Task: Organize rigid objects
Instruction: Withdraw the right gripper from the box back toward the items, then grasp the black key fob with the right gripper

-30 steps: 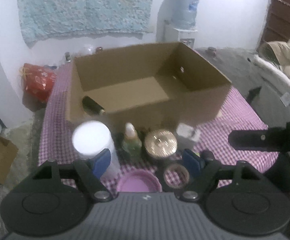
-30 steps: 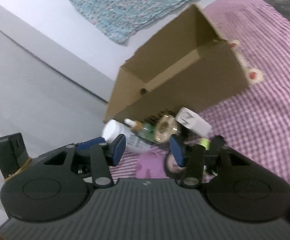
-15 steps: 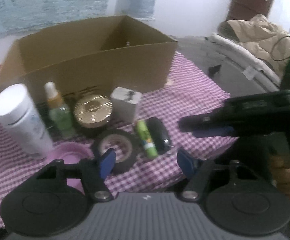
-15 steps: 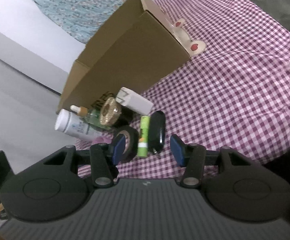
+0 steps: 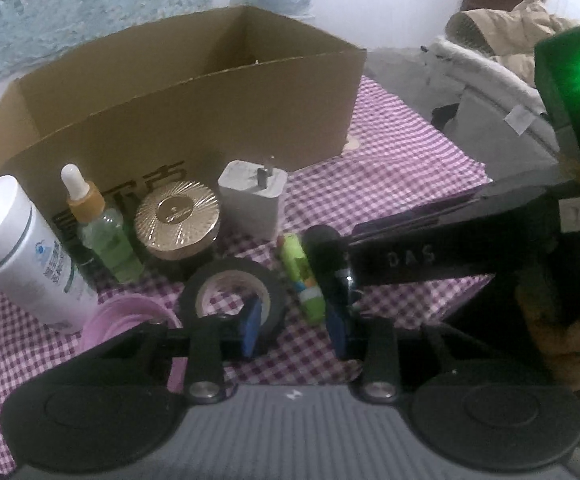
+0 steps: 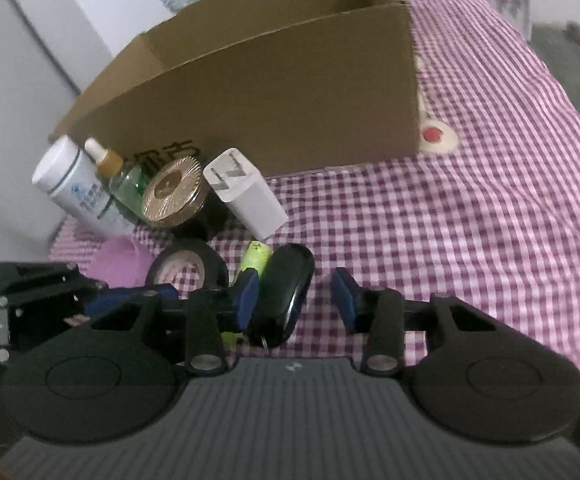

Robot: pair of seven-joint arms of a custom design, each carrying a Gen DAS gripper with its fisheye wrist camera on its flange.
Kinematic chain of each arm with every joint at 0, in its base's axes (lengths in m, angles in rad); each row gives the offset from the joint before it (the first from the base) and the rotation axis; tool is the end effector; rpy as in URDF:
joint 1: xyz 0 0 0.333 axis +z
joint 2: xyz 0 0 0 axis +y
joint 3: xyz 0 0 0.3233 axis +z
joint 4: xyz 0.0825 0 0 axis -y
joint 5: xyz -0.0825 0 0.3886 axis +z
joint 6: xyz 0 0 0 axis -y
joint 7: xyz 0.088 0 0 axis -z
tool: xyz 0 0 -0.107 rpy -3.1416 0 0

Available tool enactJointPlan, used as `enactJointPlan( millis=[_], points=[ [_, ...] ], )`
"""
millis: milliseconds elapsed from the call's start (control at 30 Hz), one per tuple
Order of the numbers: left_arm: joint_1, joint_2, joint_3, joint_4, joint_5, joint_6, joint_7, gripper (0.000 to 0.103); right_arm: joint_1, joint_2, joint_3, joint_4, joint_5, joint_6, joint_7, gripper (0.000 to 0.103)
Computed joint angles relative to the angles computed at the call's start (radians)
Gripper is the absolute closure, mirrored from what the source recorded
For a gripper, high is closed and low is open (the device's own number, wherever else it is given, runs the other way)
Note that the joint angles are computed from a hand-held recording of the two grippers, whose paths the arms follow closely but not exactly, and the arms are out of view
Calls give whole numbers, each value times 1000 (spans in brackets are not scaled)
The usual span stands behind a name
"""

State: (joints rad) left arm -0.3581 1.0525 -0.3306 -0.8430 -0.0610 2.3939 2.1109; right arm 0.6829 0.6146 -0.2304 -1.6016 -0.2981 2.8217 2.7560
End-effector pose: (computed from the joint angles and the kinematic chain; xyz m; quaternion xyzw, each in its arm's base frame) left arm 0.7317 -0.4222 0.3440 -0.2887 0.9088 -0.2940 0.0658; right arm 0.6486 0.3682 0.3493 -0.5240 0.7860 -0.1333 0.2998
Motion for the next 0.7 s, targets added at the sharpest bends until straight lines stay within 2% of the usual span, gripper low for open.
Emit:
enactJointPlan(
  millis=[200, 267, 433, 567, 700],
  points=[
    [-26, 24, 33, 53, 30, -25, -43, 65, -27, 29, 36, 67, 0, -70, -102, 71],
    [-22, 19, 29, 47, 29, -27, -48, 63, -25, 24, 37, 64, -4, -79, -108, 76],
    [-19, 13, 25, 36, 30, -23, -50, 59, -16, -5, 27, 21, -24, -78, -80, 77],
    [-15, -4, 20, 13, 27, -17, -51, 51, -7, -29, 17, -18, -47, -66, -39, 77],
    [-10, -21, 16, -14, 28, -5, -49, 50, -1, -54, 7, -66, -66, -31, 11, 77]
  ],
)
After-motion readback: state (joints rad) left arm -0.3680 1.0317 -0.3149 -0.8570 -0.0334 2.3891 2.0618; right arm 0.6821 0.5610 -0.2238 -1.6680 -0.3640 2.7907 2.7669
